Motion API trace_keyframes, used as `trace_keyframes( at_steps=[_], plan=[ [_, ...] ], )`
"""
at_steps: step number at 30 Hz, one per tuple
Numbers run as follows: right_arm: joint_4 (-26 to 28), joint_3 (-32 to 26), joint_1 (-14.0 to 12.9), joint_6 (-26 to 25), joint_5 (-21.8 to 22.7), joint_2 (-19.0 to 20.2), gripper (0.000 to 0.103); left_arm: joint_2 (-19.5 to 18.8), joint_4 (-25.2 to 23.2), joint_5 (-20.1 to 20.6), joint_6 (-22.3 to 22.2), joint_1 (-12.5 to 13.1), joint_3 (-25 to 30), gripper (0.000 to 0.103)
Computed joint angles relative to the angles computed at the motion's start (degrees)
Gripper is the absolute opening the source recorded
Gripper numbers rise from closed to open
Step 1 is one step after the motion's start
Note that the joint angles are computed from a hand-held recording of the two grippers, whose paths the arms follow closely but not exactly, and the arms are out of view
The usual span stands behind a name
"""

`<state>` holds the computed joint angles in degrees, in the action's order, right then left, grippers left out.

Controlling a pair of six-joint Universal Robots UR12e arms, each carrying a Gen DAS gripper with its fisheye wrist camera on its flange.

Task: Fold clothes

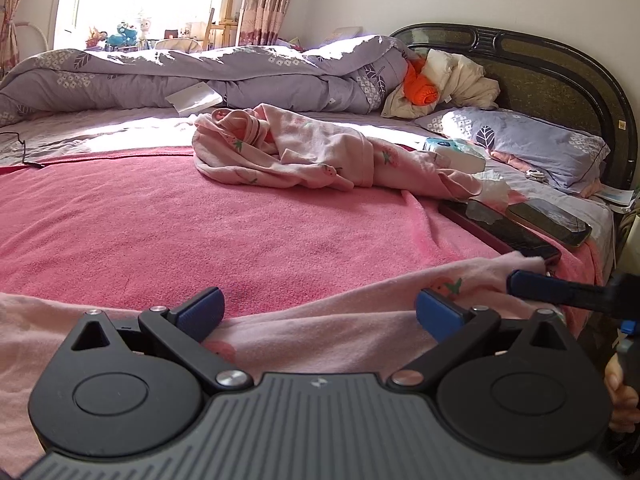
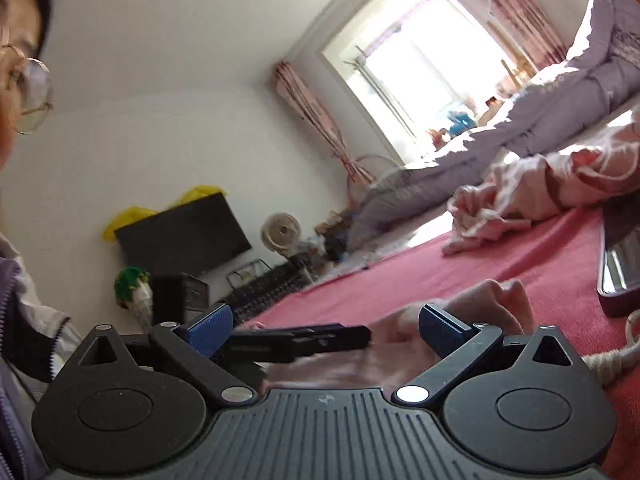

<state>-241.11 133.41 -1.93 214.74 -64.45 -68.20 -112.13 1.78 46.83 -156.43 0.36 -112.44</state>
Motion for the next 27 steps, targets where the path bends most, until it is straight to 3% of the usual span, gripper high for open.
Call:
trace_keyframes(
  at_steps=[2, 4, 6, 8, 13, 17, 20, 23, 27],
  plan=[
    [0.28, 0.78, 0.31, 2.60, -2.99, -1.14, 0.089, 0.23, 1.52, 0.46, -1.51, 0.86, -0.29, 0.103],
    [-5.52, 1.93, 1.62, 3.72, -8.20, -0.74, 0.096, 0.42, 3.61, 1.24, -3.34, 1.95, -0.64, 0.103],
    [-5.83, 3.70, 3.77, 3.90, -14.65, -2.09, 0.096, 0.58, 5.21, 2.42, -4.83, 3.08, -0.92, 0.103],
    [-4.90, 5.00, 5.67, 7.46, -18.50, -2.70, 0.095, 0.65, 6.05, 4.07, -5.81, 4.17, -1.14, 0.103],
    [5.65, 5.32, 10.98, 16.78, -25.27, -3.77, 0.086, 1.17, 7.38, 7.87, -8.04, 7.03, -2.24, 0.103],
    [11.95, 2.26, 15.35, 19.16, -37.82, -3.09, 0.086, 1.87, 8.94, 10.29, -9.61, 9.33, -3.62, 0.103],
    [13.30, -0.02, 16.77, 20.94, -43.45, -2.09, 0.086, 2.39, 10.00, 12.39, -9.66, 10.88, -4.85, 0.103],
    [17.01, -2.23, 18.42, 20.82, -49.07, -1.80, 0.074, 2.85, 11.85, 12.32, -6.29, 12.02, -6.56, 0.103],
    [23.01, -3.57, 18.52, 25.84, -52.30, -2.01, 0.041, 3.30, 13.60, 11.04, -3.57, 12.95, -8.07, 0.103]
  ],
)
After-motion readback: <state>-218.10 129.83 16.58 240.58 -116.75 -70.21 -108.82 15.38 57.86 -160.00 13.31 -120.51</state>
